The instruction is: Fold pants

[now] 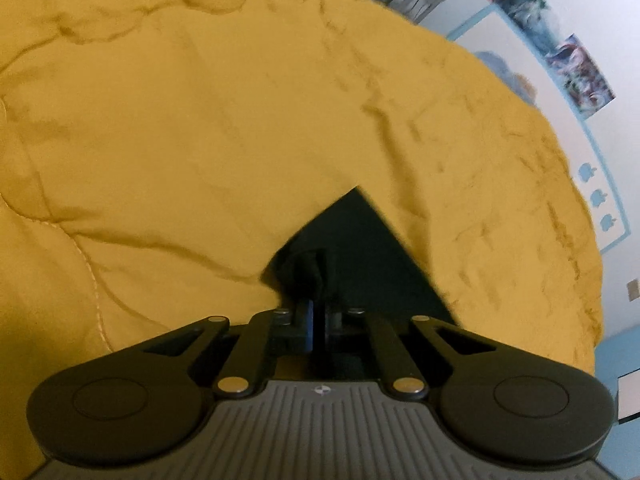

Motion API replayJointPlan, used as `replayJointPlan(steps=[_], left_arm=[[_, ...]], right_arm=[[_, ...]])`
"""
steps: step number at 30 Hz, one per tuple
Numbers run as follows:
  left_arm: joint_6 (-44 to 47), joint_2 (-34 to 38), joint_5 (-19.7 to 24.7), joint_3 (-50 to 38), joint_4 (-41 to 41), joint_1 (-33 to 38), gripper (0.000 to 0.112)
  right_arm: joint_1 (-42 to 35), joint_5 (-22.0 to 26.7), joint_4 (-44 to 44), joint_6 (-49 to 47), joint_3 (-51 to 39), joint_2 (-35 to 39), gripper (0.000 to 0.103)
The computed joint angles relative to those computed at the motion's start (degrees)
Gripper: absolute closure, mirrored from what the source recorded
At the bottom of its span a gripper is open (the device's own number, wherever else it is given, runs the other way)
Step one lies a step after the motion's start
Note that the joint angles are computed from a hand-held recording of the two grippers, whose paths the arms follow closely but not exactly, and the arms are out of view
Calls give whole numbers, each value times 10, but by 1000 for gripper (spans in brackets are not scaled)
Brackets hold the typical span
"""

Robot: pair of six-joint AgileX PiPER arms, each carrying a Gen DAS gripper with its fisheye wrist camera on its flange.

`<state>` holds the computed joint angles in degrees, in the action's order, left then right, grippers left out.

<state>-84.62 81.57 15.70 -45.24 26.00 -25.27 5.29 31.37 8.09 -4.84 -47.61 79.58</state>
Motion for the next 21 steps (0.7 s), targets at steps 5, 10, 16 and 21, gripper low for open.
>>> replayJointPlan(steps=[5, 10, 16, 21], left_arm=[[-183, -40, 79, -35, 198, -90, 109], [-233, -13, 221, -159, 350, -278, 109], [-125, 169, 317, -382, 375, -473, 108], [-20, 349, 312, -549, 248, -525, 108]], right_arm=[[-83, 29, 86, -109, 27, -54, 50], [-277, 108, 211, -296, 52, -115, 50], [-572, 241, 299, -499, 28, -117, 50], [-724, 296, 316, -590, -14, -73, 50]])
